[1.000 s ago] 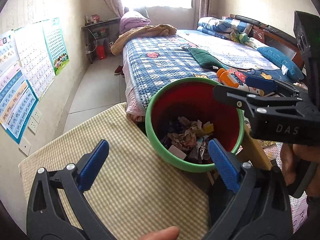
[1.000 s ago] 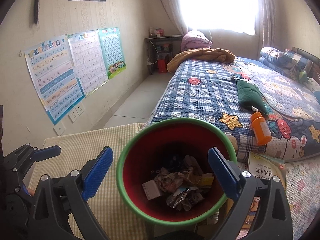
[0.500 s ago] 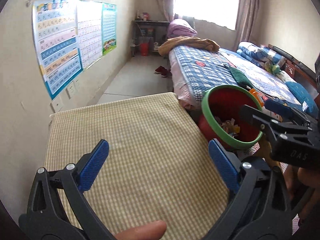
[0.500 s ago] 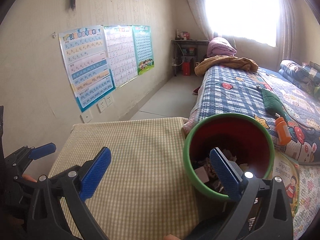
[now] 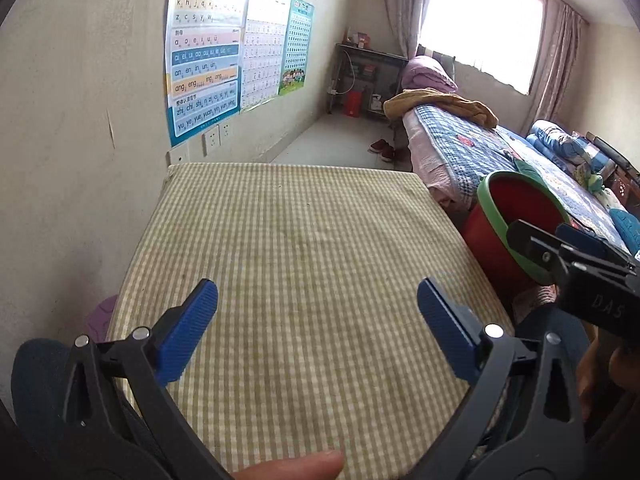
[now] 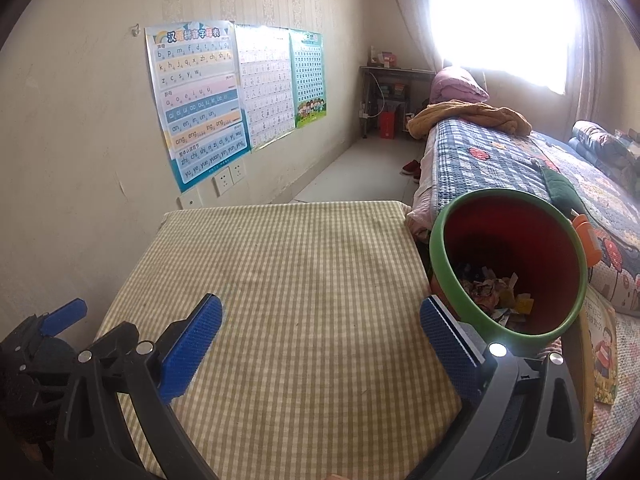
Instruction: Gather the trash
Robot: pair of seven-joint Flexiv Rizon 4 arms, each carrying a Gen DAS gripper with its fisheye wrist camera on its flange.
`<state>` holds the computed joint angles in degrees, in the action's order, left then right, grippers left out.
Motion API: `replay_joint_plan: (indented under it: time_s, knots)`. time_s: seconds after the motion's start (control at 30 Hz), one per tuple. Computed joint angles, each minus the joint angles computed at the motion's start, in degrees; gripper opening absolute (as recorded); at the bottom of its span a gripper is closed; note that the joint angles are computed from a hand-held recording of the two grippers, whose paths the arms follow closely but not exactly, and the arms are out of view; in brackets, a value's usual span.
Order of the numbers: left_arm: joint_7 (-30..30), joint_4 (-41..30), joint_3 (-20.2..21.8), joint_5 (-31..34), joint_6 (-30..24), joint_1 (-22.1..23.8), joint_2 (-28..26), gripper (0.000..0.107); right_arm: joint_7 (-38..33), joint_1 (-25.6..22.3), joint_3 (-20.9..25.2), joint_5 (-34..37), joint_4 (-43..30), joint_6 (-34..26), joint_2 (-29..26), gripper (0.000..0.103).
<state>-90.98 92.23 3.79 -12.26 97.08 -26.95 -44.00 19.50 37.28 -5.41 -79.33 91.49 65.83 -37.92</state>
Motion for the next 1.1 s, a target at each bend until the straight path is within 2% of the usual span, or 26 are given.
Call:
replay_joint_plan:
  time_s: [0.07,0.13,0.23,0.37,0.53,0.7,1.1]
  knots:
    - [-0.03,0.39,0.65,0.31,1.31,-0.39,-0.64,0.098,2.7,0.6,-0.83,-3.3,-0.12,0.8,-0.85,0.096]
    - [0.54,-0.17,1.62,0.16,0.04,-0.78,-1.33,0.098,2.38,0.94,-0.12,-2.1,-0.33,-0.7,-1.81,0.096]
    - [-0.2,-0.56,1.03,-0.51,-0.84,0.2,-1.52,0.098,2.25,0.56,-0.31,-2.18,-0.8,0.71,-2.72,0.096]
    - [-1.62,-1.76,5.01,-0.75,-1.11,-2.34,-2.53,0.098,7.6,0.37,-1.42,-7.46,-0.28,0.77,-2.02,0.096]
    - [-2.51,-2.78,7.37,0.08,-1.91,-4.06,-3.24,0.098,8.19,-1.25,0.1,-7.58,-0.26,1.22,-2.34,0.096]
    - [-3.23,-2.67,7.14,0.61,-1.5,-3.74,-3.2,0.098,9.18,-1.9,0.41,-7.92,-0.06,1.8,-2.37,0.096]
    - [-4.55,-2.06,7.19,0.24,-1.05,-3.48,-2.87,0.098,6.33,-1.49,0.08,-5.34,-0.91,2.9,-3.5,0.096]
